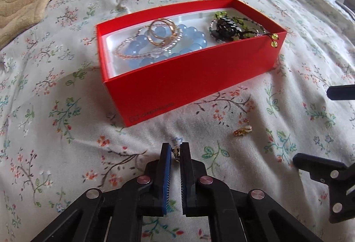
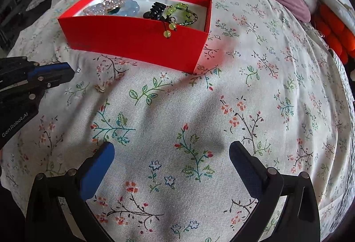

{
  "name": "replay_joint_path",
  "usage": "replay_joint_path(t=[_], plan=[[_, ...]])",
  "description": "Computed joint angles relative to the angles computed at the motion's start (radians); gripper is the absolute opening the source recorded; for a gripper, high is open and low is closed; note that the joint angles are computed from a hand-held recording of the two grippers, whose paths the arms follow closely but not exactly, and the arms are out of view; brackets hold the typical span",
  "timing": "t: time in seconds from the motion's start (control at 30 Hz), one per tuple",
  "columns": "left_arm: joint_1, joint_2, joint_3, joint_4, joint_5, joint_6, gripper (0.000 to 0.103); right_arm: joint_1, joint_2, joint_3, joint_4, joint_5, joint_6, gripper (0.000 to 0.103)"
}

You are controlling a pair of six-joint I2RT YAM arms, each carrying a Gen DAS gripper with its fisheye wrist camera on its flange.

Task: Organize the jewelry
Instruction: 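Grasp the other gold earring with the right tool while the left tool holds its earring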

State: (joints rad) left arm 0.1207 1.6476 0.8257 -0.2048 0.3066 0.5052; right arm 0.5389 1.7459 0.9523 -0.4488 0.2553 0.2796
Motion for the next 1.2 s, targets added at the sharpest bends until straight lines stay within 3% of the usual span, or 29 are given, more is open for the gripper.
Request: replay_joint_path(t=[0.2,0.53,0.87,1.0,1.2], plan=[[0.083,0.002,0.044,-0.081,0.050,0.006,0.002,0.006,0.026,0.034,0.016,-0.058,0.030,0.102],[0.154,0.002,0.065,-0.137,0.092,0.031,0.002,0.060,0.123,0.152,0.029,-0.127,0.052,0.051],[0.152,-0.002,0.065,-0.151,0.092,0.042,0.002,0.057,0.175,0.205,0.049,-0.151,0.036,0.028],[0.145,0.004,0.062,-0.144,0.081,0.038,0.002,0.057,0.178,0.212,0.041,-0.166,0.015,0.013],[0.140,0.005,0.066,-0.146,0.072,0.026,0.002,0.057,0.172,0.214,0.028,-0.175,0.019,0.012]])
